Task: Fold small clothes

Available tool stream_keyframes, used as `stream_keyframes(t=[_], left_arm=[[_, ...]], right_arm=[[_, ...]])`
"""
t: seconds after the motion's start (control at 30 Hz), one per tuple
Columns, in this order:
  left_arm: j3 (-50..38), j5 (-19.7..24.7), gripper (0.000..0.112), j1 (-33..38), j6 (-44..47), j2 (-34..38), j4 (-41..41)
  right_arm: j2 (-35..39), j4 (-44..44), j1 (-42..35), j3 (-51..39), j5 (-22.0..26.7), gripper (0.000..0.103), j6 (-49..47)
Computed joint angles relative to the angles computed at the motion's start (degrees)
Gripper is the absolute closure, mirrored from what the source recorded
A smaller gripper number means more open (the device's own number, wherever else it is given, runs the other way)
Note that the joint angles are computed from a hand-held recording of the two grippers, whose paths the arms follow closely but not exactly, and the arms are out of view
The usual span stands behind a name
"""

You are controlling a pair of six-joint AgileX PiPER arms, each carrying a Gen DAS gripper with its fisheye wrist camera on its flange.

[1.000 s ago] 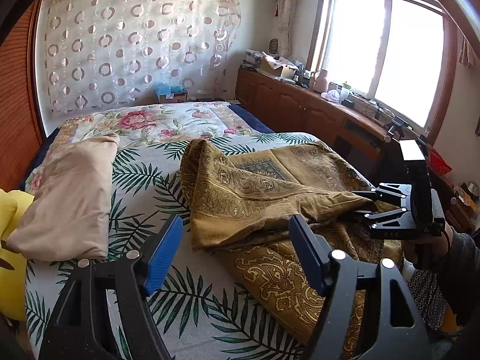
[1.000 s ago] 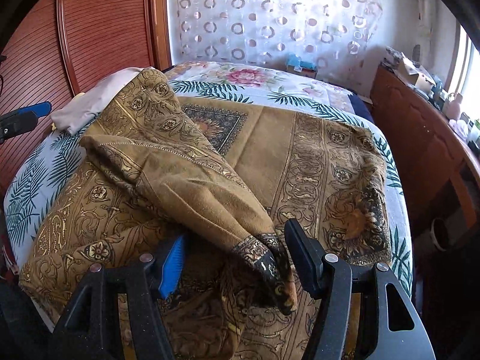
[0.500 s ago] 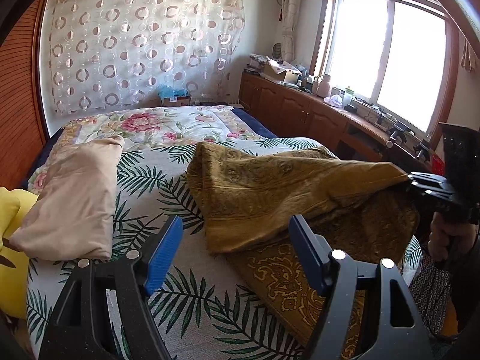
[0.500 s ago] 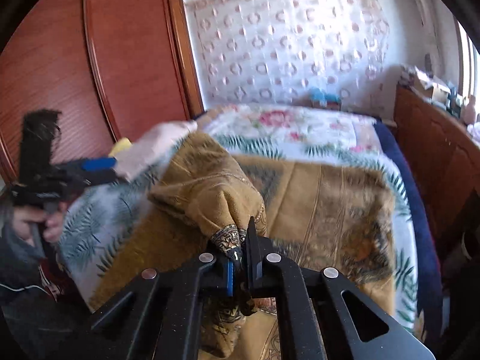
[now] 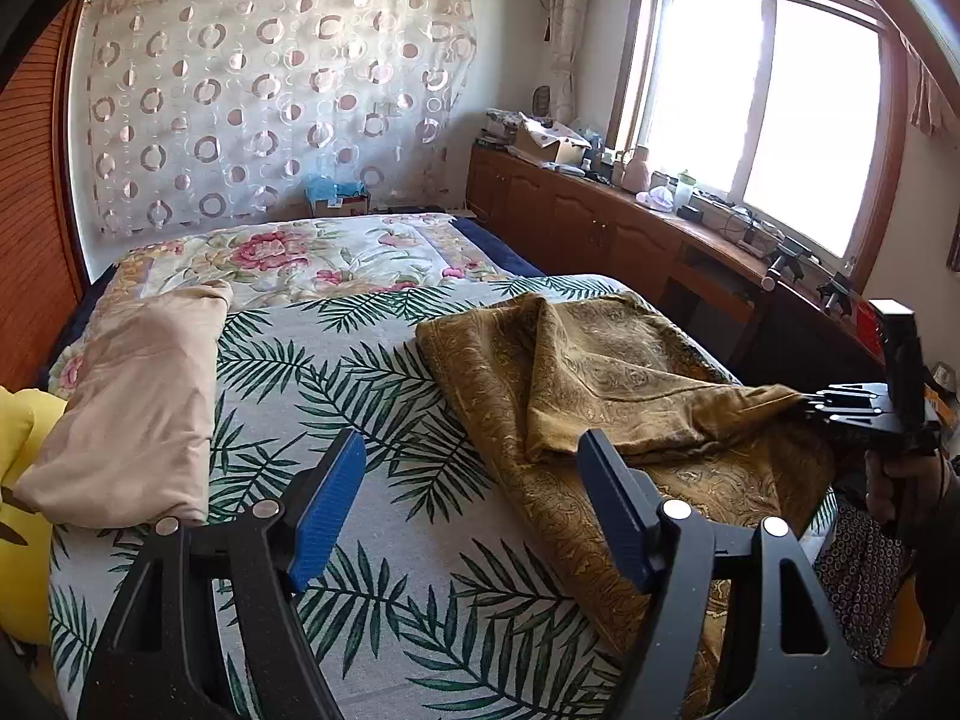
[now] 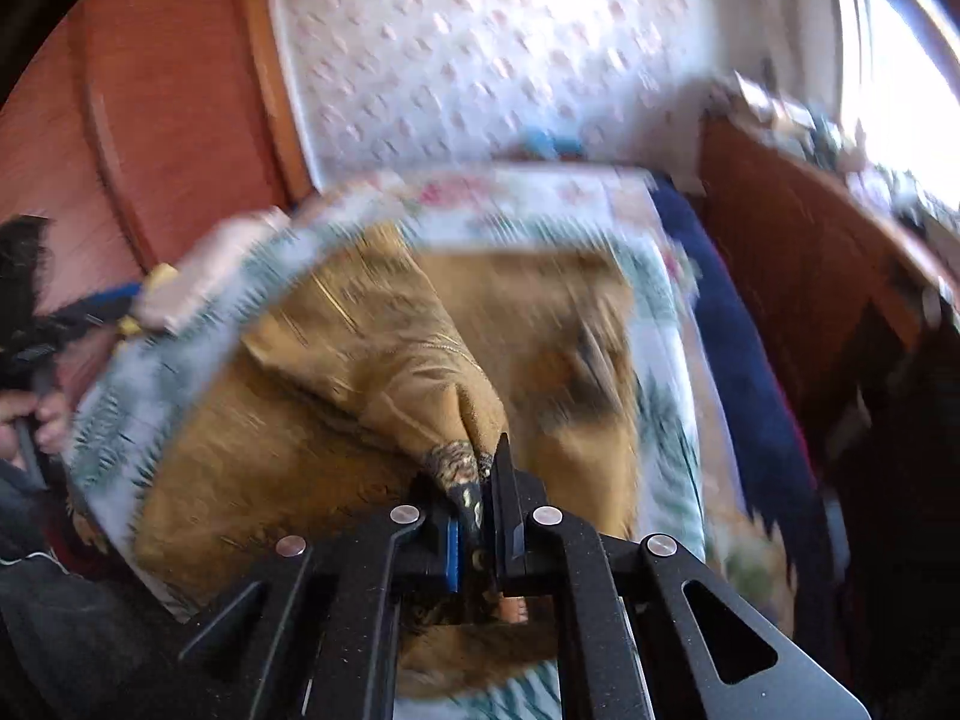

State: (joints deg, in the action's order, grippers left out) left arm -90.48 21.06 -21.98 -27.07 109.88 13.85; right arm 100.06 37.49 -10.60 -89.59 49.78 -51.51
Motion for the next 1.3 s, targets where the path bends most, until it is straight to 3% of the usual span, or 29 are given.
stream_keyframes(t=[0.1,0.13,0.17,0.7,0.9,1.3], left_arm=[[-0.20,0.27,0.038,-0.43,-0.43,0.21,0.68],[-0.21,0.32,0.038,-0.46,-0.45,0.25,0.61],[-0.28,0.37,0.038,-0.54,-0.58,0.32,0.65],[1.33,-0.20,0.038,-1.06,-6.62,-0.50,6.71],[1.49,0.19,0.038,-1.06,-7.32,-0.69,7.23],[1.79,0.49,0.038,-0.20,-6.68,0.16,5.23]], right_arm=[[-2.12,-2.59,0.53,3.35,-3.97,0.073,-1.12],[-3.18,-3.31,0.70,4.27,-5.39,0.061,-0.70],[-4.01,-3.29,0.91,4.73,-6.37,0.057,-0.41],[-6.86,5.35,7.51,4.20,-4.91,0.053,-8.17],[-0.80,3.21,10.68,-2.42,-2.55,0.050,-6.72],[18.82,-10.45,20.28,-29.67,11.01,0.050,7.12]])
